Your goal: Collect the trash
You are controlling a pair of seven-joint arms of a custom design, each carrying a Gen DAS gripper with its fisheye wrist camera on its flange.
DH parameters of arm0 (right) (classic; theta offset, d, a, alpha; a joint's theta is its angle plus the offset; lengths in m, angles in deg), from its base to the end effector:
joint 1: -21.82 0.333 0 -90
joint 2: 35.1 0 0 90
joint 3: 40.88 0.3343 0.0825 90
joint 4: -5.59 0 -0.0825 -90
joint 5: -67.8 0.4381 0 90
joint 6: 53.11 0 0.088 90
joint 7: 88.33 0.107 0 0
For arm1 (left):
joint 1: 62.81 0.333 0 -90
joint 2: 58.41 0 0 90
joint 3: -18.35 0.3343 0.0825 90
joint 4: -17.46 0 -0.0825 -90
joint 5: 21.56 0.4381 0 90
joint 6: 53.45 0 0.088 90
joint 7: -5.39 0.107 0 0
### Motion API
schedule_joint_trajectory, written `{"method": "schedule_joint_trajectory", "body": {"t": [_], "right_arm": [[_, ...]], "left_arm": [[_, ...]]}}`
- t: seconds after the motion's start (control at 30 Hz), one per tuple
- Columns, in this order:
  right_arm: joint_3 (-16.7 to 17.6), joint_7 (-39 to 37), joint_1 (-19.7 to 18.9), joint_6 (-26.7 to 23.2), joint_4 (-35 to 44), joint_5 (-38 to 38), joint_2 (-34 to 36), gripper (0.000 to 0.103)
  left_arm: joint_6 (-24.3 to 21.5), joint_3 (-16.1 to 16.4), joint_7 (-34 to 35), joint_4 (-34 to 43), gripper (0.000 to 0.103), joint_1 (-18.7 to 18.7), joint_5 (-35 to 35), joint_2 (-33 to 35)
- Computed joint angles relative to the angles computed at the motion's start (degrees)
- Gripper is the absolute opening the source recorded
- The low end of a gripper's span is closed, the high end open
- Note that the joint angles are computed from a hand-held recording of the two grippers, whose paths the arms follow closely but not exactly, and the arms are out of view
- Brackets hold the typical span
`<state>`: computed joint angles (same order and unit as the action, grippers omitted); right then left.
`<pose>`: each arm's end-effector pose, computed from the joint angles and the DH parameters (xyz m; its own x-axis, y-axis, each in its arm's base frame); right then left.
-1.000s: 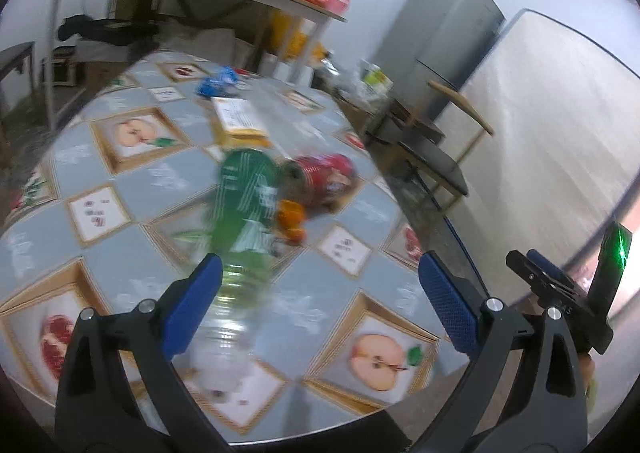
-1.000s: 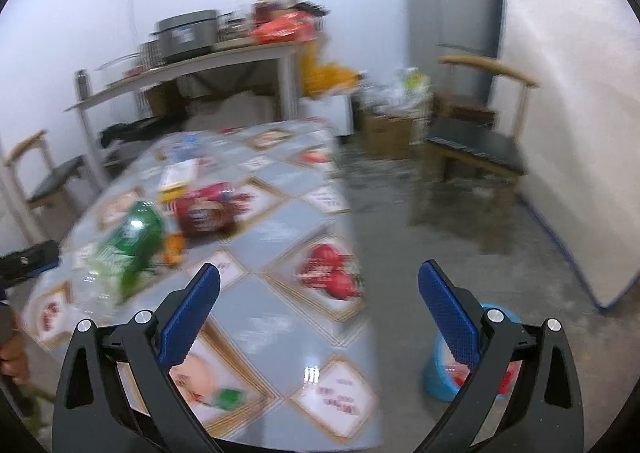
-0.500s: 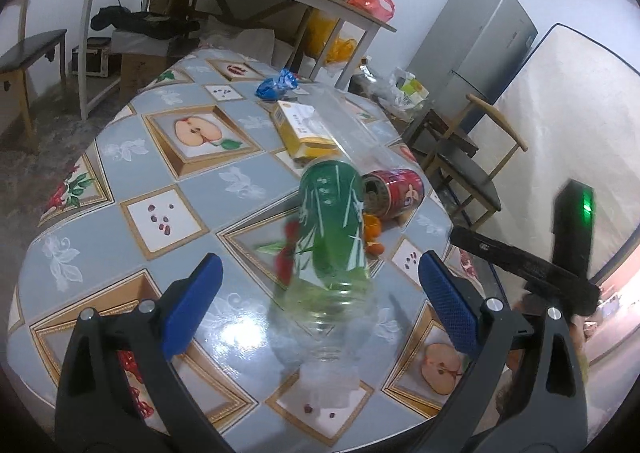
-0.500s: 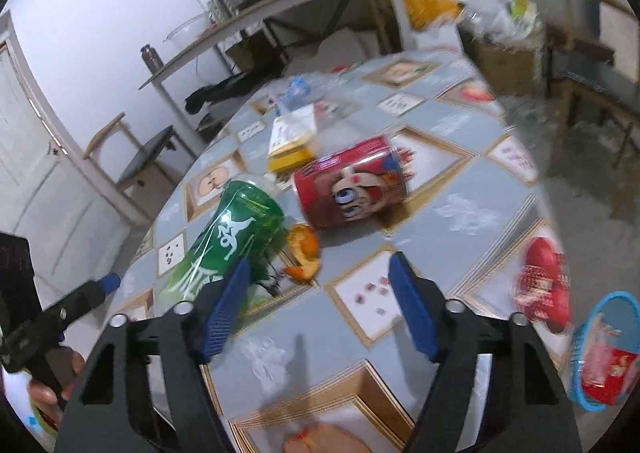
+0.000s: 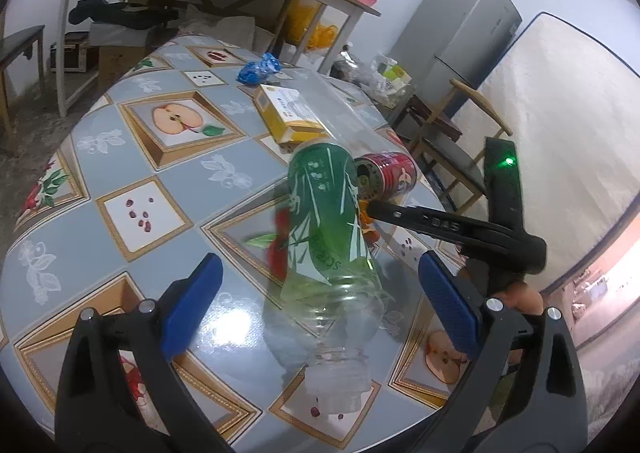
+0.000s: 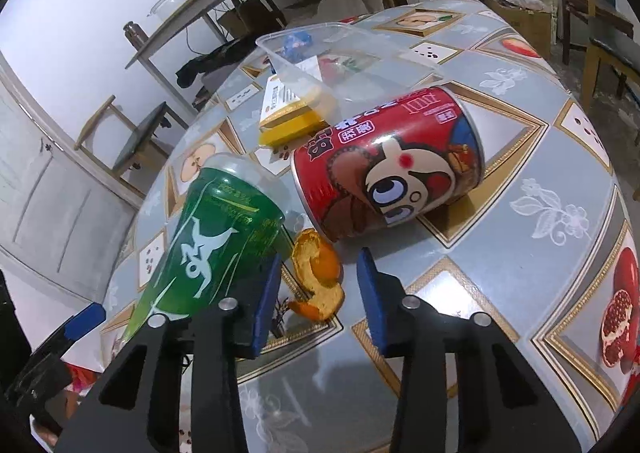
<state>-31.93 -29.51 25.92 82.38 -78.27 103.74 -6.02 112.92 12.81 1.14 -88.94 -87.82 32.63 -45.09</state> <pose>0.7758 0.1637 0.4317 0.4336 -0.8099 -0.3951 -0.8374 -0.2002 -0.5086 0.5842 -0.3961 0.4644 0.0729 -0.8925 0.4451 -0.6465 -0.3821 -0.6603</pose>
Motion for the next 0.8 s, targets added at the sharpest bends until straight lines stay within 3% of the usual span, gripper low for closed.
{"method": "schedule_joint_trajectory", "body": {"t": [0.23, 0.5, 0.8], "right_arm": [[-0.1, 1.8, 0.7, -0.1, 1.0, -1.6, 1.3, 0.015], [0.2, 1.5, 0.4, 1.6, -0.9, -1.4, 0.2, 0.010], [-0.2, -0.3, -1.5, 1.4, -5.6, 2.0, -4.0, 0.009]], "left_arm": [[3.0, 0.5, 1.4, -0.4, 0.094, 0.0, -0.5, 0.4], [5.6, -0.4, 8.6, -2.1, 0.094, 0.7, -7.8, 0.4], [3.1, -2.0, 18.4, -4.2, 0.094, 0.1, -16.5, -0.5]]}}
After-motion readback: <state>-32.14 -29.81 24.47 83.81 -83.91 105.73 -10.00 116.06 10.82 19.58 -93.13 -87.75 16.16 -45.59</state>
